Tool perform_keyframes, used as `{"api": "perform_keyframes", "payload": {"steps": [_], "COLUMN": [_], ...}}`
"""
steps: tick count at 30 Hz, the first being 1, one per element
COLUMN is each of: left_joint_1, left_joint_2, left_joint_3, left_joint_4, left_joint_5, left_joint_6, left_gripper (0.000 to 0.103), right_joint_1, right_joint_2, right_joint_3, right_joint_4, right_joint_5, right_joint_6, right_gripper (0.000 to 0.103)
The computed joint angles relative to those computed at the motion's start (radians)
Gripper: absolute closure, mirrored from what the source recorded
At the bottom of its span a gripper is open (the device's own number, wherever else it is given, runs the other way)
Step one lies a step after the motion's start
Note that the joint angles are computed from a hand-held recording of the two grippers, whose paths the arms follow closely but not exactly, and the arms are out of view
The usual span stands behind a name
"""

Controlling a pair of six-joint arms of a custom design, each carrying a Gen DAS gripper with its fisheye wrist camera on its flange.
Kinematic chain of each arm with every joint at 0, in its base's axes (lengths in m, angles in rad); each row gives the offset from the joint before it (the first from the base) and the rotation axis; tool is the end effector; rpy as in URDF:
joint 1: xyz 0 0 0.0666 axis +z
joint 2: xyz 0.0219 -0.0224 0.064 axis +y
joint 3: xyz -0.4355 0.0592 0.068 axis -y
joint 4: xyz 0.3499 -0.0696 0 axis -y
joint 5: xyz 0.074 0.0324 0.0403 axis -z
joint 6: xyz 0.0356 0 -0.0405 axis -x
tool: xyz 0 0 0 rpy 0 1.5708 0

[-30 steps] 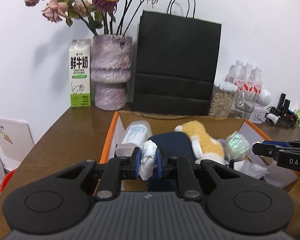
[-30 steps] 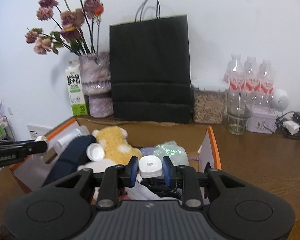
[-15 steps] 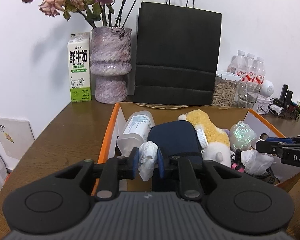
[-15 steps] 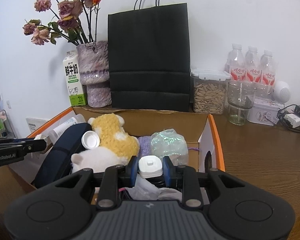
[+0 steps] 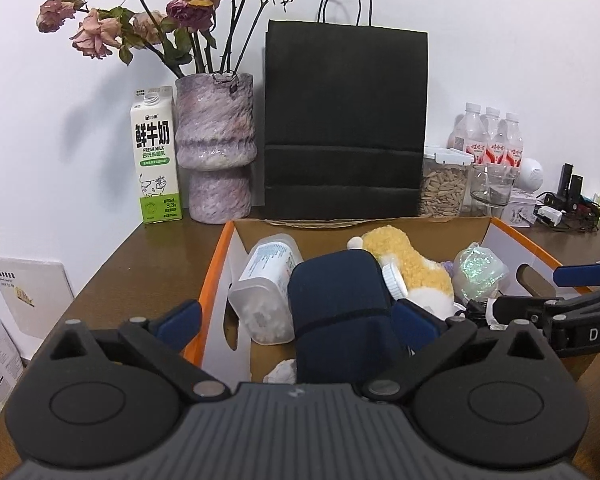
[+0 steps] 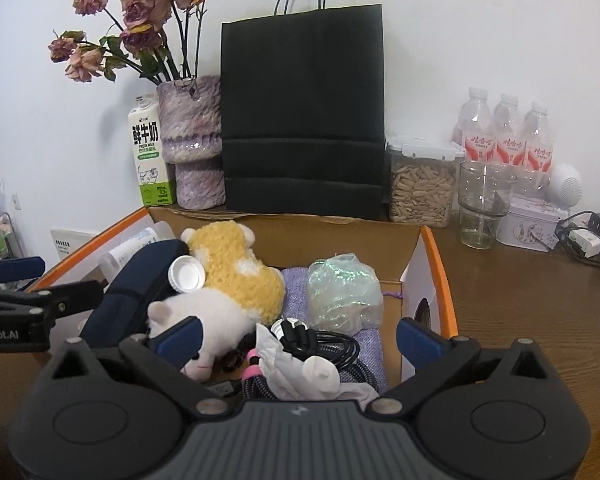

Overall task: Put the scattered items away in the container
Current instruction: 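Carry tissue and small cap into the box and open both tools, then withdraw both tools toward the orange piece and large white cap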

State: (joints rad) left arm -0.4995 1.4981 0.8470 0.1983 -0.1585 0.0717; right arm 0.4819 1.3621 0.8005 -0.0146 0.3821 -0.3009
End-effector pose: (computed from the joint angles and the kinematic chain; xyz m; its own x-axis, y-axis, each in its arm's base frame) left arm 0.3839 -0.2035 0.3099 -0.4080 0.1420 -0.9019 0.3200 0.9474 0.0045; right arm 0.3466 0.1659 0.3259 -0.5064 0.0455 -0.8611 -0.0030 0.9985 0.0545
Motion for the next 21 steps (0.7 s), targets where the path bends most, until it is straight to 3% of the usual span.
{"api": "perform_keyframes", "payload": {"steps": [21], "left_joint_1": [-0.034], "left_joint_2": [-0.048], "left_joint_3": [-0.037], "left_joint_4": [0.008], "left_joint_5": [-0.030], "left_joint_6": [0.009], "left_gripper": [0.000], "right_joint_1": [0.058], "right_joint_2": [-0.050], "right_joint_3": [-0.011], "right_joint_4": [-0.023], "right_joint_5": [0.069], "right_joint_6": [0.005], "right_gripper": [0.000]}}
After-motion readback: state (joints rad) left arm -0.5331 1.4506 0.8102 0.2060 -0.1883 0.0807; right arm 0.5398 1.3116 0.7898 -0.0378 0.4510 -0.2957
